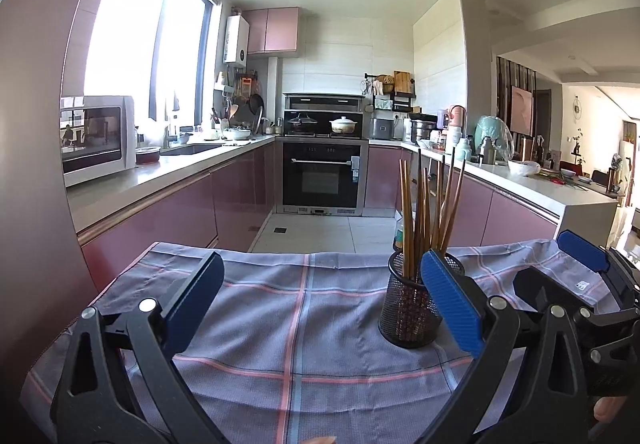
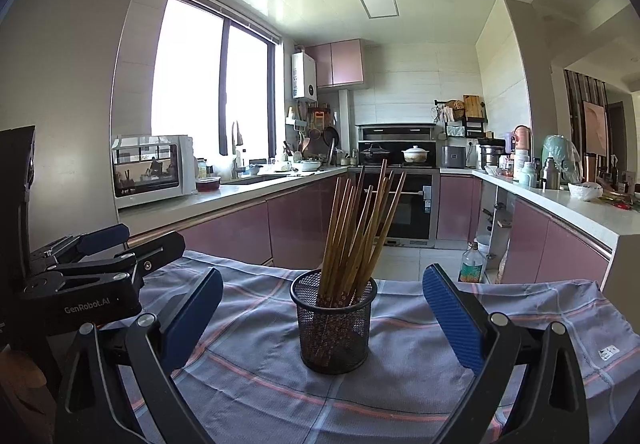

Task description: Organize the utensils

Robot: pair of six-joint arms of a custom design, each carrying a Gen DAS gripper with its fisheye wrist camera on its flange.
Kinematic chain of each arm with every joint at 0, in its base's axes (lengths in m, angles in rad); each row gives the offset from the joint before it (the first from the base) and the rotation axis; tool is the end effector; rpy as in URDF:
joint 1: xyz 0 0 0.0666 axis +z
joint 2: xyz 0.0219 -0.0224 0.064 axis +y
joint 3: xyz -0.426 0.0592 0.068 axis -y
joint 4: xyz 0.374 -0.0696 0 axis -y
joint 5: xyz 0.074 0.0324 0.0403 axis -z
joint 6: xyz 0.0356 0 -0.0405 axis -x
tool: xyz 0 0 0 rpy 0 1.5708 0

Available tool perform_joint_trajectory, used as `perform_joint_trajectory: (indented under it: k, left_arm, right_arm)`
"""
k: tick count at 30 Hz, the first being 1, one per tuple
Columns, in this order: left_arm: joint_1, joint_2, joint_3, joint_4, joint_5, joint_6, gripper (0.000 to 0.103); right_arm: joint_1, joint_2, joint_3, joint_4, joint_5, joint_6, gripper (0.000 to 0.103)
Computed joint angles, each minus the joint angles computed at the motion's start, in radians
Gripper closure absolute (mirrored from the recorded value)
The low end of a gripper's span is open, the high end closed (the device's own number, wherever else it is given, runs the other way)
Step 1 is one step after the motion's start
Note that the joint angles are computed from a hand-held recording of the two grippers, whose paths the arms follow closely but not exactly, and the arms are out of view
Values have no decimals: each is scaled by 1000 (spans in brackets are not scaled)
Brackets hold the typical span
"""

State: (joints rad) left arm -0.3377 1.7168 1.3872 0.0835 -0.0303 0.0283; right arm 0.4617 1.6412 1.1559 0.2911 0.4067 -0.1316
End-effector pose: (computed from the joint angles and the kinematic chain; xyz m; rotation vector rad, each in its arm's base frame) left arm 0.5770 -0.2019 0.3942 0.2596 1.8043 -0.2315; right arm 0.5035 0.2343 0.3555 0.0052 1.7496 0.0746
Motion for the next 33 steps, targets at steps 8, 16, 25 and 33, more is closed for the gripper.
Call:
perform_joint_trajectory:
  k: [8, 16, 25, 33]
  left_arm:
    - [0, -14, -17, 12, -4, 3, 6]
    - [1, -13, -15, 12, -1, 6, 6]
    - [-2, -15, -23, 23, -8, 4, 6]
    - [-3, -13, -23, 25, -9, 3, 6]
  right_arm:
    - [-4, -2, -4, 6, -9, -17, 6]
    - [-3, -3, -5, 12, -4, -21, 6]
    - [-4, -3, -9, 2, 7, -35, 6]
    - [-5, -6, -14, 8, 8, -38, 6]
